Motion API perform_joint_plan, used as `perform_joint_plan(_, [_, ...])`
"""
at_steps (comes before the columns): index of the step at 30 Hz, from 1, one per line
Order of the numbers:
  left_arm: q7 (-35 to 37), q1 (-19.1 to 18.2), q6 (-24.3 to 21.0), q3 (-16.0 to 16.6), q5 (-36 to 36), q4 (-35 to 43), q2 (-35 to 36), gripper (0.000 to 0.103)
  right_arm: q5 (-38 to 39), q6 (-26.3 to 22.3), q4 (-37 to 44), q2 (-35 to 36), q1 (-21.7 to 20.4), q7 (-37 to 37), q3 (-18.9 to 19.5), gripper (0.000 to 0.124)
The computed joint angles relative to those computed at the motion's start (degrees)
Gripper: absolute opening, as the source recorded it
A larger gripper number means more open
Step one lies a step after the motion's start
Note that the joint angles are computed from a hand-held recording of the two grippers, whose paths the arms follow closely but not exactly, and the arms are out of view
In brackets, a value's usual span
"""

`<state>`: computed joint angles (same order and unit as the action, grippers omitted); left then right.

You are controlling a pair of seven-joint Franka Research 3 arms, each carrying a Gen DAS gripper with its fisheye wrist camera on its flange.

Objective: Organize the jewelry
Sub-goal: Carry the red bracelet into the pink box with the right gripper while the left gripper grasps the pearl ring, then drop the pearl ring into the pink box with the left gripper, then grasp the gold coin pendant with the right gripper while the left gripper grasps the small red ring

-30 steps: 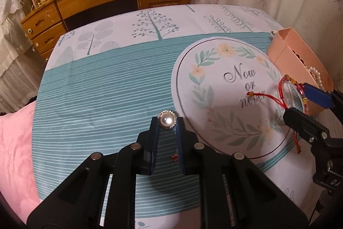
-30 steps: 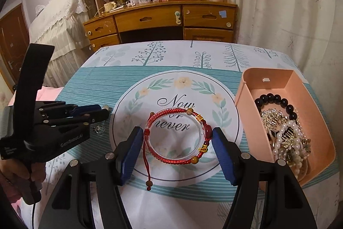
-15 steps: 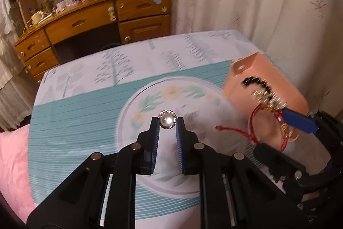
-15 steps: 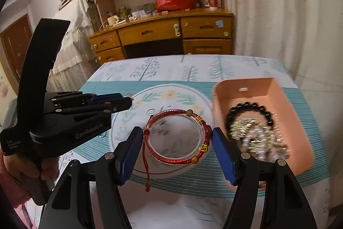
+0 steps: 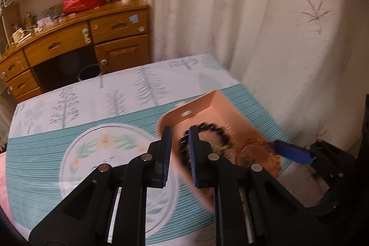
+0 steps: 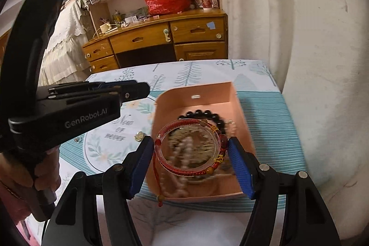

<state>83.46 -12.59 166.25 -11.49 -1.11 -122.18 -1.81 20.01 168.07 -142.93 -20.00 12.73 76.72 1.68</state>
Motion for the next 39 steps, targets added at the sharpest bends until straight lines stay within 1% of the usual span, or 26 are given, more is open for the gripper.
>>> perform_joint_plan(1, [-1.01, -0.07, -0.28, -0.22, 0.68, 0.53, 0.38, 0.013, 0.61, -0.21, 0.05, -0.05, 0.61, -1.53, -1.29, 0.067])
perform_joint_plan(3, [-3.19, -0.28, -2.86, -0.72, 2.33, 2.58, 1.64, 0.013, 3.10, -1.58, 0.52, -0.01, 2.33, -5.64, -4.30, 0.072])
perform_joint_plan(4, [-5.12, -0.41, -5.37, -0.95, 4.01, 4.14, 2.52, 0.013, 4.24, -2.77, 1.00, 0.17, 2.73, -7.29, -5.19, 0.084])
perform_joint_plan(5, [-6.97, -0.44, -7.04, -1.00, 5.66, 4.97, 2.96, 0.013, 4.89, -3.83, 1.45, 0.40, 2.53, -8.50, -5.59, 0.092])
perform_joint_plan(7, [-11.40, -0.58, -9.61, -1.06, 8.80, 6.14, 3.57, 0.013, 5.76, -3.37, 1.15, 0.08, 1.83, -10.10, -5.31, 0.092])
perform_joint_plan(10, [-11.94, -0.14, -10.02, -1.01, 7.14, 5.44, 3.12, 0.014, 8.01, -4.96, 1.45, -0.42, 2.18, -13.62, -6.11, 0.093])
perform_joint_plan(11, [-12.91, -0.01, -10.57, -0.90, 7.40, 5.21, 2.82, 0.017, 8.12, -5.22, 1.41, -0.56, 1.73, -13.99, -5.77, 0.093])
perform_joint_plan(13, [-14.20, 0.53, -10.92, -0.46, 8.55, 3.80, 1.63, 0.029, 8.20, -5.49, 1.15, -0.93, 1.11, -14.13, -4.90, 0.093])
perform_joint_plan(14, [-14.75, 0.83, -10.75, -0.22, 9.16, 2.87, 0.90, 0.041, 8.02, -5.48, 1.02, -1.13, 0.81, -13.51, -4.08, 0.093])
perform_joint_plan(15, [-15.56, 1.18, -10.39, 0.03, 9.99, 1.79, 0.04, 0.050, 8.01, -5.25, 1.01, -1.10, 0.71, -13.00, -3.53, 0.093])
perform_joint_plan(16, [-16.26, 1.56, -9.95, 0.30, 10.66, 0.56, -0.96, 0.053, 8.31, -4.85, 0.85, -1.26, 0.84, -12.59, -3.22, 0.093])
perform_joint_plan(17, [-17.61, 2.11, -9.58, 0.60, 11.92, -1.08, -2.25, 0.054, 8.57, -4.40, 0.64, -1.56, 0.99, -11.36, -2.43, 0.093])
perform_joint_plan(21, [-22.42, 4.43, -10.86, 1.45, 15.97, -5.10, -5.58, 0.055, 14.25, -4.00, 1.33, -1.30, 4.81, -8.97, -3.05, 0.093])
perform_joint_plan(22, [-22.74, 5.00, -10.67, 2.04, 15.92, -6.75, -6.77, 0.055, 14.98, -5.04, 1.97, -0.89, 5.15, -7.46, -2.64, 0.093])
perform_joint_plan(24, [-21.28, 5.49, -9.78, 3.39, 14.05, -9.34, -8.53, 0.054, 16.37, -4.66, 2.13, -0.72, 6.06, -5.95, -1.91, 0.093])
perform_joint_plan(26, [-18.07, 5.82, -9.12, 5.29, 11.29, -12.10, -10.39, 0.055, 16.60, -2.08, 1.84, -0.31, 6.50, -2.54, 0.30, 0.093])
perform_joint_plan(27, [-17.21, 6.20, -9.08, 5.65, 10.84, -12.86, -10.94, 0.054, 15.84, -1.45, 1.88, -0.07, 6.48, -0.88, 1.25, 0.093])
perform_joint_plan(29, [-14.83, 6.99, -8.82, 6.66, 10.16, -14.79, -12.29, 0.054, 11.43, -0.03, 2.22, 1.14, 4.80, 5.45, 5.17, 0.093])
perform_joint_plan(30, [-13.56, 7.29, -8.66, 7.08, 9.85, -15.62, -12.85, 0.054, 8.31, 0.28, 2.39, 1.63, 3.42, 9.30, 7.25, 0.093])
perform_joint_plan(31, [-11.98, 7.64, -8.43, 7.67, 9.61, -16.65, -13.52, 0.054, 3.56, 0.28, 2.73, 2.29, 0.72, 15.03, 10.64, 0.093])
perform_joint_plan(33, [-9.55, 8.20, -8.08, 8.36, 9.18, -18.05, -14.29, 0.054, -4.66, -0.46, 3.62, 3.39, -3.75, 24.75, 15.98, 0.091])
perform_joint_plan(34, [-8.18, 8.37, -7.78, 8.77, 8.83, -18.85, -14.72, 0.055, -7.96, -0.59, 4.11, 4.07, -5.30, 28.71, 17.94, 0.087])
perform_joint_plan(35, [-6.27, 8.49, -7.47, 9.46, 8.42, -19.81, -15.19, 0.054, -12.93, -1.19, 4.88, 4.92, -8.22, 34.58, 21.21, 0.082])
perform_joint_plan(36, [-5.25, 8.62, -7.21, 9.58, 8.09, -20.20, -15.29, 0.054, -17.77, -2.43, 5.82, 5.67, -10.95, 40.33, 24.18, 0.079])
perform_joint_plan(38, [-1.91, 8.38, -5.90, 10.71, 6.68, -21.75, -15.83, 0.054, -23.19, -4.08, 7.43, 7.73, -12.70, 46.70, 26.46, 0.074])
perform_joint_plan(39, [-0.24, 8.26, -5.28, 11.27, 5.93, -22.42, -15.96, 0.054, -25.11, -4.05, 7.82, 8.59, -12.84, 48.76, 26.85, 0.073])
